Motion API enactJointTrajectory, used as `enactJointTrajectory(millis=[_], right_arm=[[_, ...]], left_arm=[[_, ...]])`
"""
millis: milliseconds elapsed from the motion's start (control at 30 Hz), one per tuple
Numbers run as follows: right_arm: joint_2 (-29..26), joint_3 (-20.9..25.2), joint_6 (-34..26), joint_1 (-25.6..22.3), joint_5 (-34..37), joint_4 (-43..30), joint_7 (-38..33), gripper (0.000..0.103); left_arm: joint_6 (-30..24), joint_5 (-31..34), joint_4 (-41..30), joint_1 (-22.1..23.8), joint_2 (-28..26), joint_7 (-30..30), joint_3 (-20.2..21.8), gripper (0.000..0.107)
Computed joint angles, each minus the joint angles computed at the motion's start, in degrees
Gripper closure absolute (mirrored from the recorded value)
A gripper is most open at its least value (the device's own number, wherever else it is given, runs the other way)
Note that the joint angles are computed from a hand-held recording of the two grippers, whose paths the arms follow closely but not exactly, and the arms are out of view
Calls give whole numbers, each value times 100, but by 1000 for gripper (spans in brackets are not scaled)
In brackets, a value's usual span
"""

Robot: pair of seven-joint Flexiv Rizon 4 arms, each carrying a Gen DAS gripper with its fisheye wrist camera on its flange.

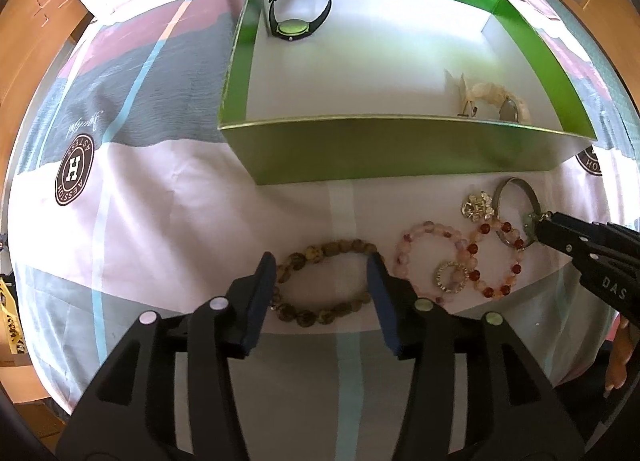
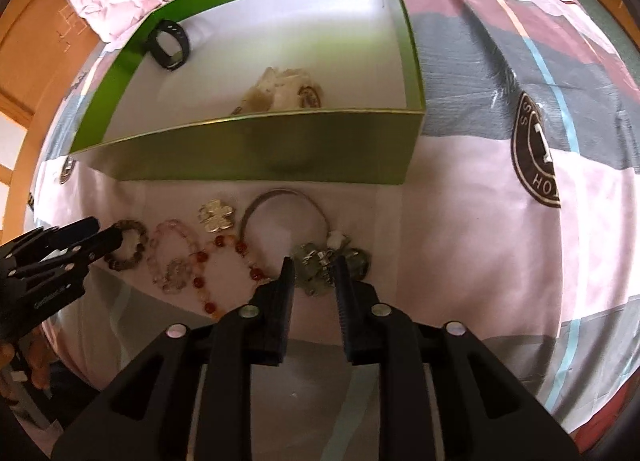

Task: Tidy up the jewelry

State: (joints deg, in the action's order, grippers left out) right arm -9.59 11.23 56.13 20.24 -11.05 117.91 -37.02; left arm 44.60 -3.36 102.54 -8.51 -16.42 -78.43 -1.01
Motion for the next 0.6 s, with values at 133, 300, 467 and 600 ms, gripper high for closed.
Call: enactJointTrajectory(millis=[133, 300, 467, 600], right_arm=[[57, -40, 243, -35, -65, 108, 110, 91], [254, -92, 532, -54, -453, 297, 410, 98], [412, -124, 726, -162, -559, 397, 581, 100], [527, -143, 820, -230, -757, 462, 688, 99]], left_arm=[[-6, 23, -5, 2, -10, -48, 16, 58], [16, 9, -31, 31, -47, -66, 21, 56], [3, -10, -35, 63, -42, -32, 28, 55], [-35, 46, -74, 48, -51, -69, 40, 49]])
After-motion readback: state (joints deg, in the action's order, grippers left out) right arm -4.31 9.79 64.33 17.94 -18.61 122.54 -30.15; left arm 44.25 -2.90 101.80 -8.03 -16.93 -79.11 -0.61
